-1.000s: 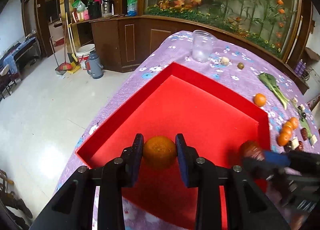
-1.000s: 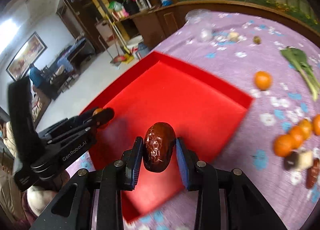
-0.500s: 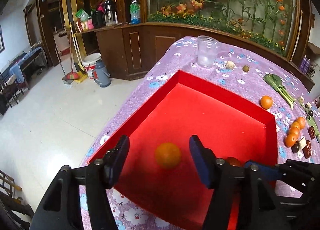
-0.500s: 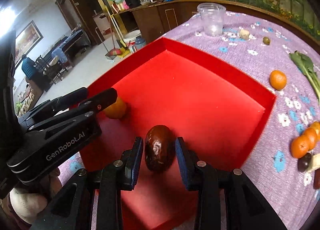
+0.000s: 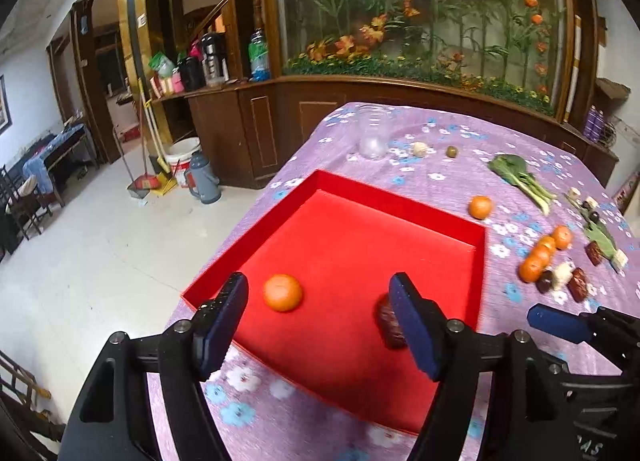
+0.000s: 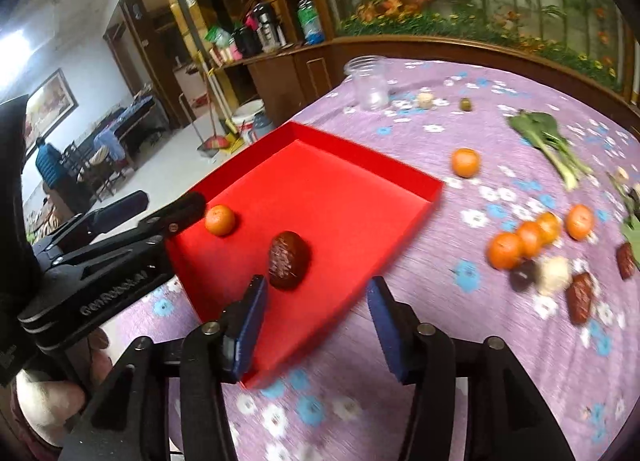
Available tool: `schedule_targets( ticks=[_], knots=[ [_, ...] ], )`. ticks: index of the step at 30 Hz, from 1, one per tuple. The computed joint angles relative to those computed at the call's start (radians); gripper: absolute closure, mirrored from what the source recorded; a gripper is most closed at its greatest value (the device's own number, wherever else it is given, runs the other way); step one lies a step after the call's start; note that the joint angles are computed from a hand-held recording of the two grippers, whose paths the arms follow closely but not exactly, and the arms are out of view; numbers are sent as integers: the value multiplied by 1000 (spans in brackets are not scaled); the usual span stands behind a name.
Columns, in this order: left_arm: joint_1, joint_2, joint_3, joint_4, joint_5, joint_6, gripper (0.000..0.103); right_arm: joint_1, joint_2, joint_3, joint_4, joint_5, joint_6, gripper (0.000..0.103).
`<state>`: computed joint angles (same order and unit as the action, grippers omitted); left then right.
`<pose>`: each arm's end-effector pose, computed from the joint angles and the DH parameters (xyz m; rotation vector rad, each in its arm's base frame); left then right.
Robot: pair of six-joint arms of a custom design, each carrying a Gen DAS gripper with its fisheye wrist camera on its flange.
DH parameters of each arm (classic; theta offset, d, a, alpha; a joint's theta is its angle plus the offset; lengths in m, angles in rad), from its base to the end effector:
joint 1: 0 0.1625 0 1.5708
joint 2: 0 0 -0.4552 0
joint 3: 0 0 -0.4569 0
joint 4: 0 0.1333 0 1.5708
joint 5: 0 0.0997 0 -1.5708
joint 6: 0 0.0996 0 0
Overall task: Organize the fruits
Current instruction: 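Grasp another mandarin with the left tool while the right tool grasps a red date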
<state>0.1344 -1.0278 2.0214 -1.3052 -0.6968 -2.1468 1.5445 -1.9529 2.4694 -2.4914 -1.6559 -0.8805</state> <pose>-0.4221 -0.2687 0.0548 -0.0521 1.9157 -1.1164 0.1154 -0.3614 0.3072 1.1585 -2.6056 0.4719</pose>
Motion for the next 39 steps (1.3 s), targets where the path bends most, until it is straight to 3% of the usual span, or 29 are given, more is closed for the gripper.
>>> schedule_targets(
  ticks=[6, 10, 13, 16, 20, 27, 31, 39],
  knots=[
    [-7, 41, -25, -142, 23, 144, 27, -182, -94, -36, 67, 80, -49, 44],
    [13, 76, -27, -308, 41, 275, 26, -312, -109, -84, 73, 121, -46, 44],
    [49, 119, -23, -521, 35, 443, 26, -391, -104, -123, 62, 148, -38, 44],
    [81, 165, -20, -721, 12, 595, 26, -429, -82, -159, 46, 156, -19, 44],
    [108, 214, -36, -834, -1, 715, 27, -427, -42, -195, 31, 143, -11, 44],
    [165, 253, -82, -868, 54, 805, 27, -349, 52, -217, -18, 74, -9, 44],
    [190, 283, -116, -862, 62, 845, 27, -317, 95, -226, -49, 41, -11, 44],
    [214, 336, -181, -735, 75, 831, 27, -292, 149, -216, -140, -12, -48, 44]
  ],
)
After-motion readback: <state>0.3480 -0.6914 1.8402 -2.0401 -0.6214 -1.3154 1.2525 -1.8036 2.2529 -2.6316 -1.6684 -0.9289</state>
